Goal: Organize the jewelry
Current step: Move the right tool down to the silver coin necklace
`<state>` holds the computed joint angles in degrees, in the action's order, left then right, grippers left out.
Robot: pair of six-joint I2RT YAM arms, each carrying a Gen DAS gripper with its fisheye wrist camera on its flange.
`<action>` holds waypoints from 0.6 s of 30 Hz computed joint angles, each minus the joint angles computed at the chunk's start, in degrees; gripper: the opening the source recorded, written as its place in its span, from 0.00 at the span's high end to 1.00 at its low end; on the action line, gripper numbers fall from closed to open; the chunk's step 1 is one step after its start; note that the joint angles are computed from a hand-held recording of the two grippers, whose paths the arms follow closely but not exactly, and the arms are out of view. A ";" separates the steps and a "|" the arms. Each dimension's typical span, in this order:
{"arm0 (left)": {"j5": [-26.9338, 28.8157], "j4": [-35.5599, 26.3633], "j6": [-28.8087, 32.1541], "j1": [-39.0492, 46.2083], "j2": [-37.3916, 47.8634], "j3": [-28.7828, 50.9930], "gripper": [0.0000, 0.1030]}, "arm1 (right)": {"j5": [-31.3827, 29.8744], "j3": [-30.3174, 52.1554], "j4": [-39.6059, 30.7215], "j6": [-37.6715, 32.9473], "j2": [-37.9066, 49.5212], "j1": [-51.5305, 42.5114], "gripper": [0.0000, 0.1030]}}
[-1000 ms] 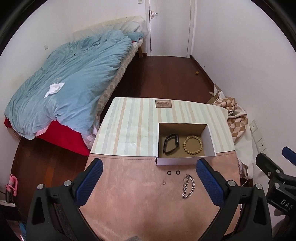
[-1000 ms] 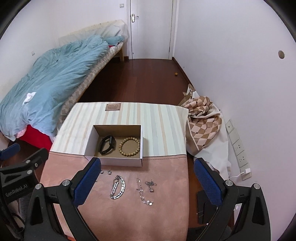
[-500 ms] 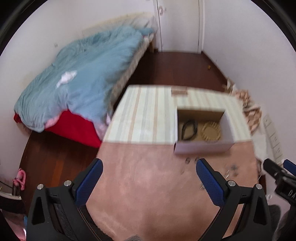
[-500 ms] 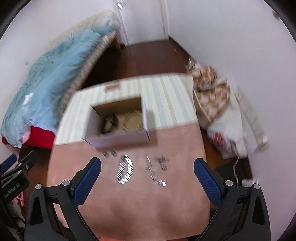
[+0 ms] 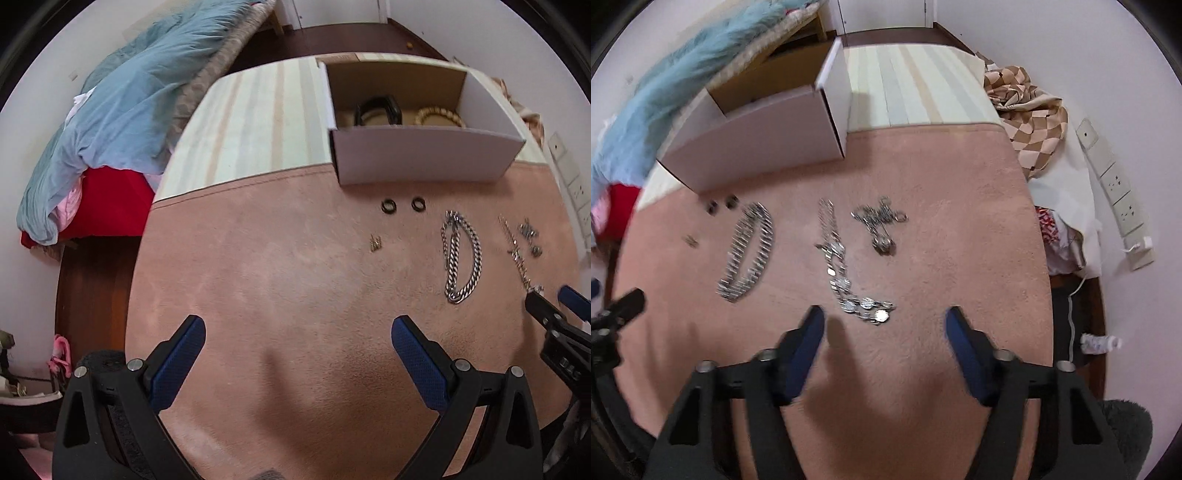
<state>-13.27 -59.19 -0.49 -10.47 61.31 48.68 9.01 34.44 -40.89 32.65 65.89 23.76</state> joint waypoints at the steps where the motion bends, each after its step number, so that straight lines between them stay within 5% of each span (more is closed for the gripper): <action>1: -0.32 0.31 -0.34 -0.65 0.16 -0.23 0.00 | 2.04 -0.45 1.05 -0.32 -0.04 1.68 0.46; 3: -1.18 0.64 -1.23 -2.08 0.54 -0.35 0.00 | 4.17 -1.29 2.76 -0.69 0.07 3.72 0.61; 4: -1.35 0.78 -1.75 -2.75 0.93 -0.24 0.00 | 5.29 -1.60 3.38 -0.74 0.00 4.73 0.87; 11: 1.81 1.95 -2.24 -4.12 2.95 1.08 0.01 | -0.85 -3.58 0.88 -0.92 -9.06 -1.95 0.89; 12: 2.94 2.28 -2.16 -4.45 2.86 1.15 0.01 | -2.10 -3.10 0.14 -2.22 -10.20 -4.35 1.00; 18: 6.22 5.29 -2.29 -11.21 4.22 0.62 0.08 | -7.53 -1.56 -4.05 -5.88 -15.13 -13.20 1.00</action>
<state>-7.05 -53.90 -2.78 -21.68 65.52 49.30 1.48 32.88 -44.94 26.78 50.76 10.56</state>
